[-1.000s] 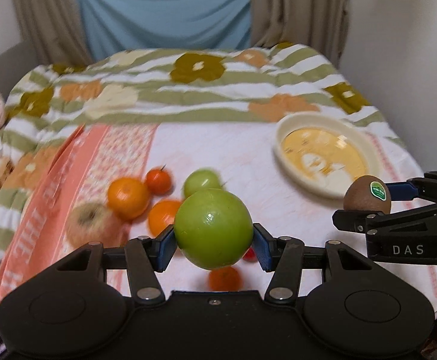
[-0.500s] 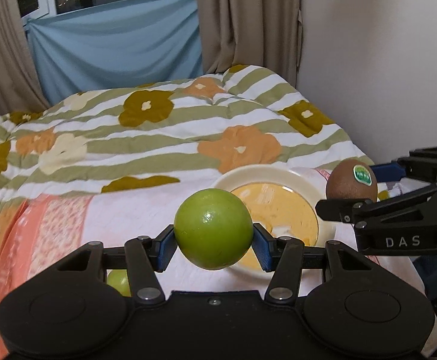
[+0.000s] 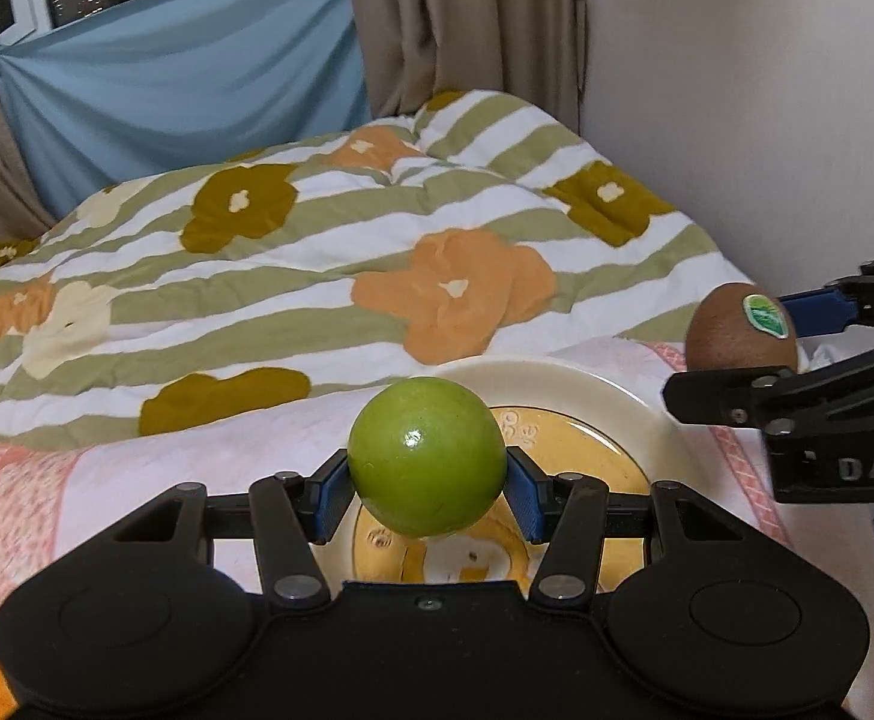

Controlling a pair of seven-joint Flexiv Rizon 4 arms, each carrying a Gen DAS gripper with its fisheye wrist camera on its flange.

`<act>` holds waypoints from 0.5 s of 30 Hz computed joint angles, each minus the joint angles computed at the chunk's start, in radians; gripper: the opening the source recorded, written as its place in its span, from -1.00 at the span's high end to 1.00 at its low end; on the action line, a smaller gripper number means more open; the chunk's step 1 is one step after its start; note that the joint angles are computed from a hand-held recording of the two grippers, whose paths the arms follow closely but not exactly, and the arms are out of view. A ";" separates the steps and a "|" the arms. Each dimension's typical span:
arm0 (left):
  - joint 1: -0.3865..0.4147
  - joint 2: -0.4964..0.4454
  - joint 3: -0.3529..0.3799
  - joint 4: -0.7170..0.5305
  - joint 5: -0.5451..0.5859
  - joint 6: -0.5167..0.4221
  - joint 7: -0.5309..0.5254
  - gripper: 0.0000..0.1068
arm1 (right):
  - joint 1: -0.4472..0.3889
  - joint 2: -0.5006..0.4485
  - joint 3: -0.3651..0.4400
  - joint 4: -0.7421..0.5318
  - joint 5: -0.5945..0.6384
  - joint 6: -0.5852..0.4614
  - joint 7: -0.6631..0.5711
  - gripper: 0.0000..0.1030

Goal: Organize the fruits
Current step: 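Carry the green apple and kiwi to the duck bowl and release both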

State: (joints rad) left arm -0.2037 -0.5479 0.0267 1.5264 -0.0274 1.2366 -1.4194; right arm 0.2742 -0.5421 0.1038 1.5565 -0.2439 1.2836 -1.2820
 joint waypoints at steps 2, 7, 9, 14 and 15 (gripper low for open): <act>-0.008 -0.034 0.008 -0.036 0.010 -0.014 -0.002 -0.07 | -0.008 -0.018 0.005 -0.016 0.009 -0.010 -0.003 -0.56; -0.018 -0.087 0.023 -0.097 0.026 -0.055 -0.010 -0.08 | -0.017 -0.050 0.015 -0.049 0.031 -0.032 -0.015 -0.56; -0.021 -0.097 0.029 -0.109 0.038 -0.065 -0.008 -0.08 | -0.011 -0.056 0.007 -0.053 0.029 -0.033 -0.009 -0.56; -0.016 -0.103 0.023 -0.123 0.042 -0.098 0.004 -0.09 | -0.014 -0.064 0.020 -0.064 0.038 -0.044 -0.024 -0.56; -0.010 -0.100 0.016 -0.118 0.040 -0.096 0.011 -0.17 | -0.012 -0.065 0.021 -0.067 0.039 -0.047 -0.025 -0.56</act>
State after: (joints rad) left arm -0.2141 -0.6480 0.0430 1.4086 0.0121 1.1401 -1.4082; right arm 0.2620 -0.6066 0.1244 1.4897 -0.2049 1.2363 -1.3072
